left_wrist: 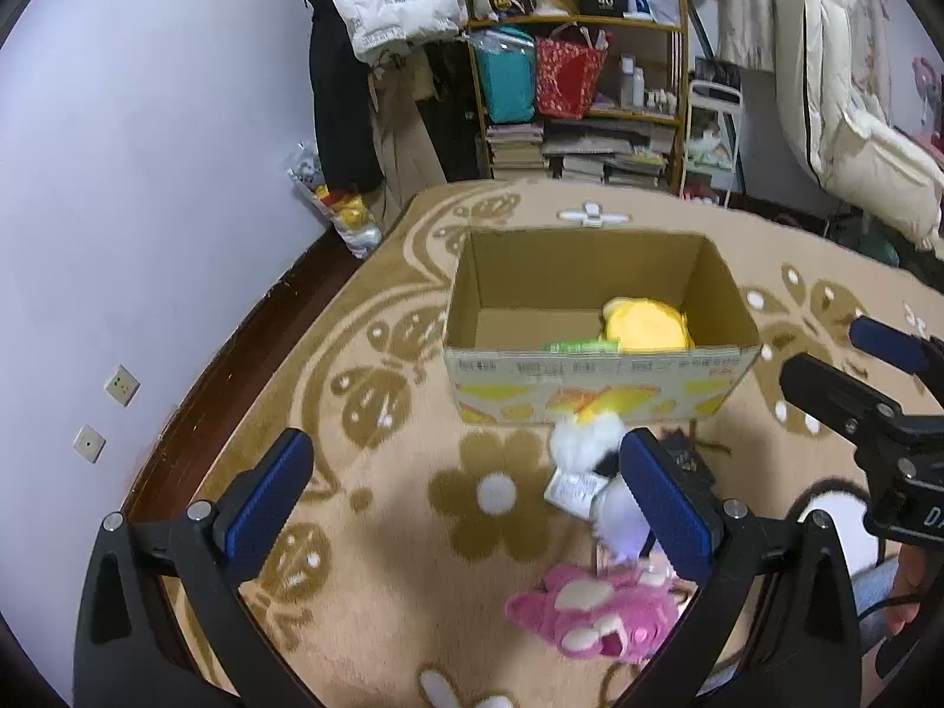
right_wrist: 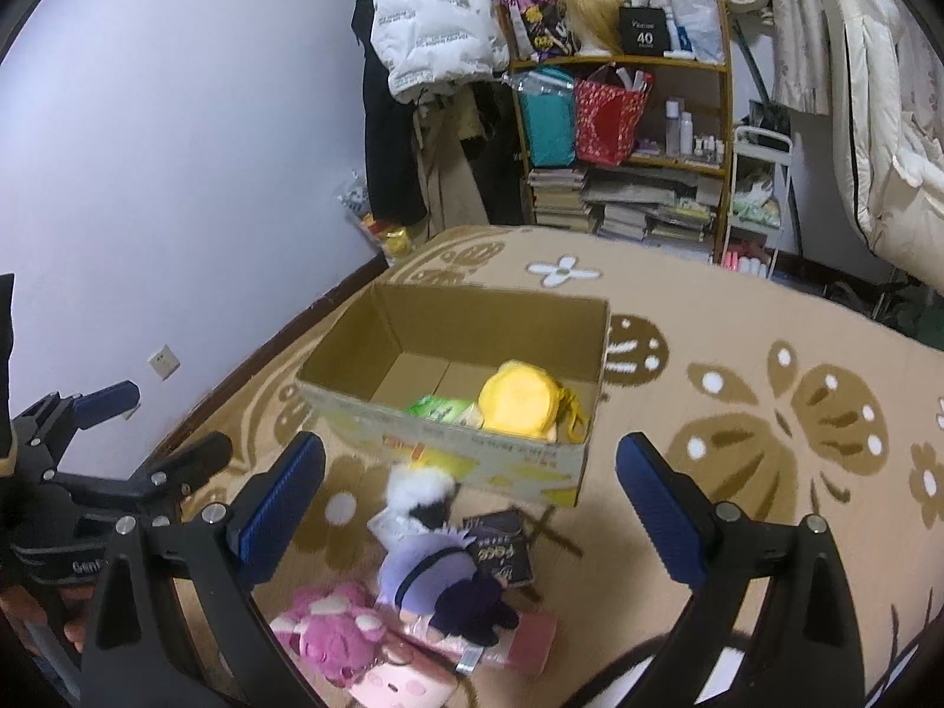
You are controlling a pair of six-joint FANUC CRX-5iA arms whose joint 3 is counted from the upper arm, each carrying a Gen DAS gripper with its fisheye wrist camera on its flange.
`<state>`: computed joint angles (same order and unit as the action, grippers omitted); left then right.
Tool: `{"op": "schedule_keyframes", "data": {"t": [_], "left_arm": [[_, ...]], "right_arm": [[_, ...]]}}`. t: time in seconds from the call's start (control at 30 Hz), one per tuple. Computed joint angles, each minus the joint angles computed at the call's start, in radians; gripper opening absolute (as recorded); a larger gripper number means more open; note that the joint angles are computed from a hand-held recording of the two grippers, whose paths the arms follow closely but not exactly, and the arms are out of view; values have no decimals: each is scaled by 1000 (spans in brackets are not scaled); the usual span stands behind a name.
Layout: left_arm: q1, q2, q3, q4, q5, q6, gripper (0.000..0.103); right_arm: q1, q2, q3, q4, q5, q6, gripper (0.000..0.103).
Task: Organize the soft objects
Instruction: 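Move the left tool to the pink plush bear while the right tool reaches the purple-haired doll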
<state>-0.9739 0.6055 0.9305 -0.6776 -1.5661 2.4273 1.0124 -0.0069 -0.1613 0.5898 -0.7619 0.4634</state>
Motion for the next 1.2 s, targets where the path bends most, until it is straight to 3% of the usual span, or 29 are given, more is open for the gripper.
{"op": "schedule_keyframes", "data": {"t": [0.8,1.2], "left_arm": [[59,73,-36,275,41,-113,102],[93,87,-67,392,85,-150,103]], "right_arm": [[-15,65,22,-220,-36,126,103],[-47,124,82,-388,-63,251,103]]}}
